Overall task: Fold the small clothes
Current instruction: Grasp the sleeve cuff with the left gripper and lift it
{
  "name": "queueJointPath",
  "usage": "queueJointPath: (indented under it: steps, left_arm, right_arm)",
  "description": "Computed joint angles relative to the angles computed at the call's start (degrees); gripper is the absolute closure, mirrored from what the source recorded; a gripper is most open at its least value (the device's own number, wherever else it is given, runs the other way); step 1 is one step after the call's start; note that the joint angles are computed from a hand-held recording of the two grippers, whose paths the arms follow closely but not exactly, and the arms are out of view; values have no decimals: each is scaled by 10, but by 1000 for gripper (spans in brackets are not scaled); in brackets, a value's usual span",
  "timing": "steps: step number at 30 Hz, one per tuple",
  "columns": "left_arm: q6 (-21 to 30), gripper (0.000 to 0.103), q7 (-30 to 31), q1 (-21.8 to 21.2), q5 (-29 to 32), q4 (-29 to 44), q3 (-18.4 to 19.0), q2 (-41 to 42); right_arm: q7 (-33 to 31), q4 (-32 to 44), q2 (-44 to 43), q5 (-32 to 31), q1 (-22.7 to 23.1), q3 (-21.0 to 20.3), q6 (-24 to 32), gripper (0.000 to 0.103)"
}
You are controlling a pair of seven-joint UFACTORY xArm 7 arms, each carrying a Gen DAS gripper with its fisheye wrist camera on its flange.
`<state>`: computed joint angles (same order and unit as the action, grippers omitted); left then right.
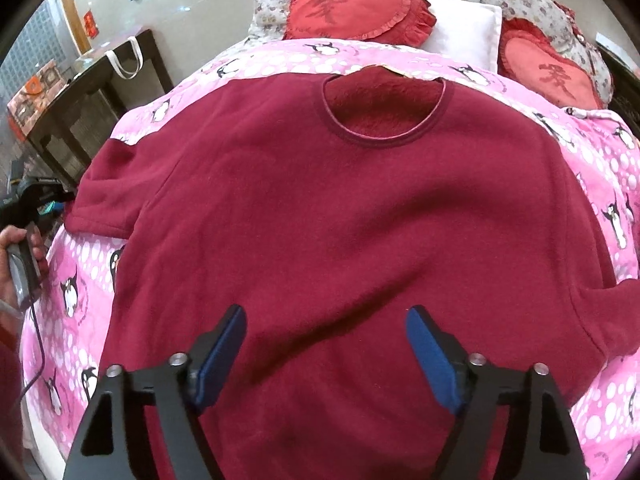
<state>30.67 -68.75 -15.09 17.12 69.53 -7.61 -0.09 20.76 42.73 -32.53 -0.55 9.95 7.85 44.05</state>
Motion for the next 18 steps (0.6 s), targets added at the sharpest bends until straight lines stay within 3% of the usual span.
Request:
queueJointPath:
  steps: [4,8,16,18]
  left_arm:
    - [-13,94,14,-27,61,33,-26,-9]
    - [-40,94,52,-69,70,76,-54,7]
    - [-12,94,140,-194,72,214,-79,140]
    - [-10,94,165,-214,47,243,-84,182]
  right_arm:
    - [5,-9,-15,9,-5,-11,0,24]
    - [14,-14,-27,23,-11,-20,2,24]
    - [17,-28,-67,16,-36,-30,19,24]
    - [18,-32,-74,16,-43,-35,23,24]
